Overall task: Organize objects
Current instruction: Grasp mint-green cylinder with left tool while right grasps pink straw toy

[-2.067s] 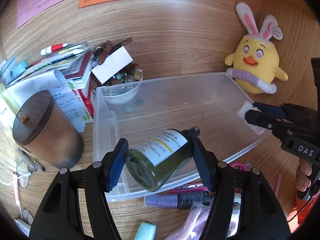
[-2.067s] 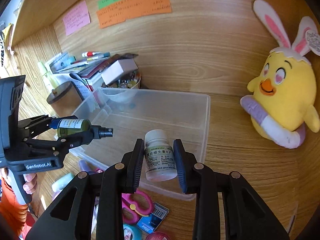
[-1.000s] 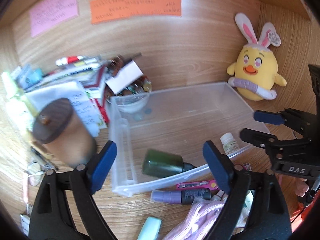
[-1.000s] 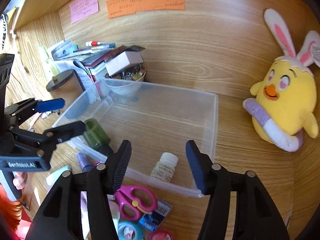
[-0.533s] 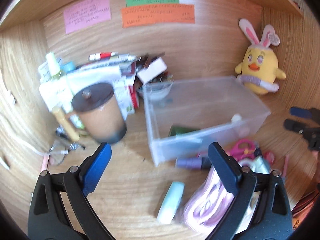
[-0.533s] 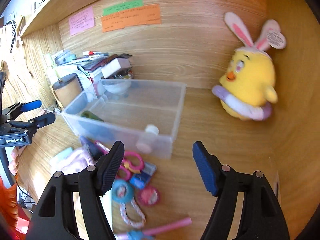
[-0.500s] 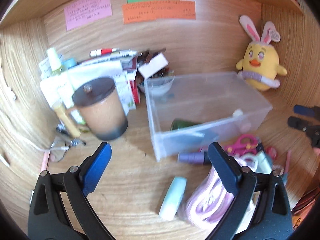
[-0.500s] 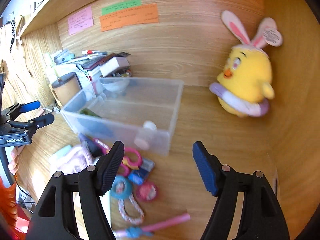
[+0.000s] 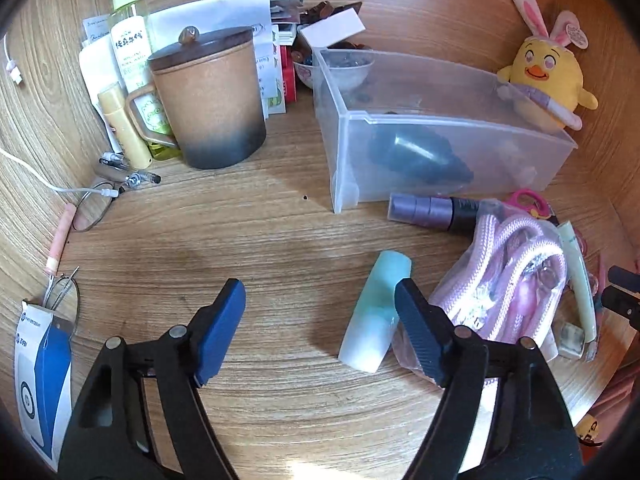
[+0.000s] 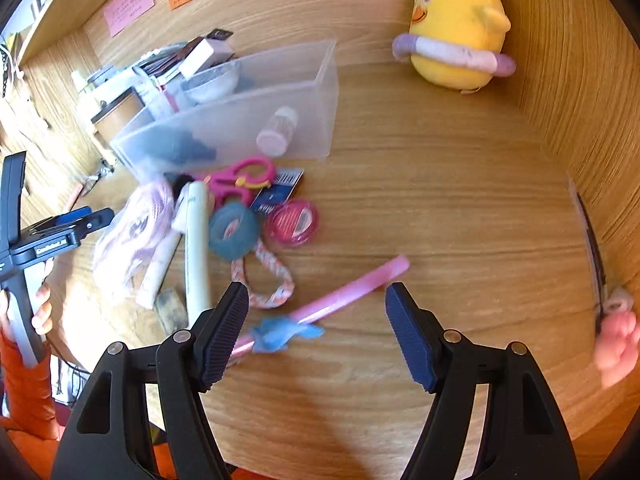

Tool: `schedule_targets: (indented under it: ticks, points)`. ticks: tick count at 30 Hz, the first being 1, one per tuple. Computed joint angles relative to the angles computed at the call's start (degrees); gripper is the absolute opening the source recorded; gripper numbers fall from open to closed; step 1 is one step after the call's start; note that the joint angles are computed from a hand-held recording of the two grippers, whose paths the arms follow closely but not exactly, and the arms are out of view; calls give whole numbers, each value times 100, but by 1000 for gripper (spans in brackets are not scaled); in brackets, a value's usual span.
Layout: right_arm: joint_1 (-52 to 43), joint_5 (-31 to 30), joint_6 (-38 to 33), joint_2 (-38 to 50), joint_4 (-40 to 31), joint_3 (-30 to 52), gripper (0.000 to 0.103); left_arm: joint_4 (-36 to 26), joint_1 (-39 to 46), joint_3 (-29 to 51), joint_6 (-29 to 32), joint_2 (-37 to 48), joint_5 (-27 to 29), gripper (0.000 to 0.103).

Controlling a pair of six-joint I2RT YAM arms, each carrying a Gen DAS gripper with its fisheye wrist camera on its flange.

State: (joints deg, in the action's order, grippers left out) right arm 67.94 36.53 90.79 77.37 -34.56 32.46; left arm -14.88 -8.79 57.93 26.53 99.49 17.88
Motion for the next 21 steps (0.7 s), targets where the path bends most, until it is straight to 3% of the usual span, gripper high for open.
schedule_targets:
  ticks: [6,10,14,17,20,21]
  points:
    - [174,19,313,678,-224,456,67,163,-72,-162,124,-6,40,70]
    - [270,43,377,1053,-531,773,64,38,-107,-56,132,84,135,52]
    - [356,39,313,1114,-701,871,47,56,-171,-66,164,140,48,32]
    - [398,50,231,943,-614,738,34,104,-151,-128,227,132,109,24]
    - [374,58,187,1008,-618,762,17,239,-158,-230,185,78,38,24]
    - [363,74,198,1018,-650,761,16,280,-146,-263,179,58,54,24]
